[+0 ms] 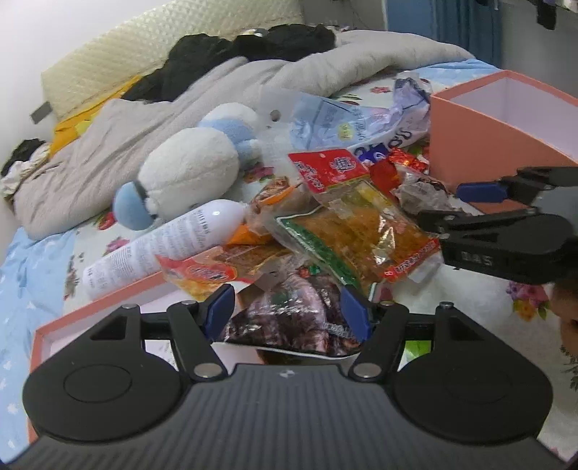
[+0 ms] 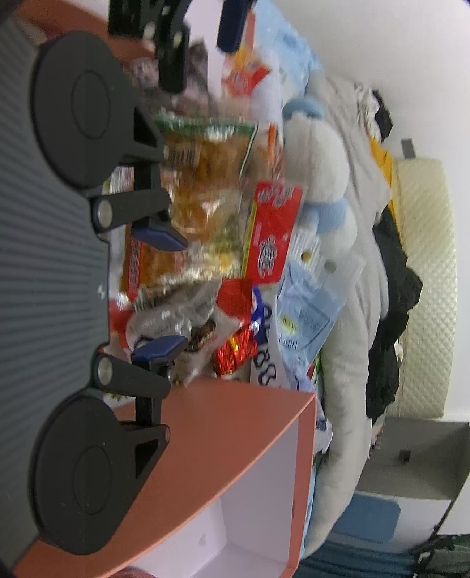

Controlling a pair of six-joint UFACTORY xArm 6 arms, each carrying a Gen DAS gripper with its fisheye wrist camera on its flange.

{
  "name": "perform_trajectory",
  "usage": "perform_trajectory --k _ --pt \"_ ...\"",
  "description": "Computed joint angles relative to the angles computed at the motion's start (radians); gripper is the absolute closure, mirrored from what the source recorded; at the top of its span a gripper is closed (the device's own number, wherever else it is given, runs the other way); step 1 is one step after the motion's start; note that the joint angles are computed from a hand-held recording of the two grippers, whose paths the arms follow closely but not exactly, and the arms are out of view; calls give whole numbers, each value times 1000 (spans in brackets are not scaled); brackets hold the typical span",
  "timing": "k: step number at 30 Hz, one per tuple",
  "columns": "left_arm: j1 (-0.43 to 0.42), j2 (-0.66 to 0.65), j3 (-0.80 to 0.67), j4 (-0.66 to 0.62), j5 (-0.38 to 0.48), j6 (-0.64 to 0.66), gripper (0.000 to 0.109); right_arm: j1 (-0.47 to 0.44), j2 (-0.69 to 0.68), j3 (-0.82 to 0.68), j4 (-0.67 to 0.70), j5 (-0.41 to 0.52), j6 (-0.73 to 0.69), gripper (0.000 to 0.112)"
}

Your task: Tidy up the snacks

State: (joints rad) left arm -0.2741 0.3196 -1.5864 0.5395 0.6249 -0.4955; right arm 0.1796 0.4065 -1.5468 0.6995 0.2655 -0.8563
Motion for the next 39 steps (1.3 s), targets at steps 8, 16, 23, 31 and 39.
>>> perform_trajectory --k 8,16,23,31,39 --pt "7 45 -28 -94 20 126 38 -13 70 -57 -250 2 173 57" --pt "3 59 -27 -142 37 126 46 -23 101 -109 -227 57 146 68" --pt "-12 30 -13 -111 55 16 60 -37 49 -72 -134 115 49 75" --pt "-67 -66 77 -15 97 -263 62 -59 -64 49 -6 152 -112 81" --pt "-153 -179 200 95 112 -642 63 -102 -229 217 108 224 -319 83"
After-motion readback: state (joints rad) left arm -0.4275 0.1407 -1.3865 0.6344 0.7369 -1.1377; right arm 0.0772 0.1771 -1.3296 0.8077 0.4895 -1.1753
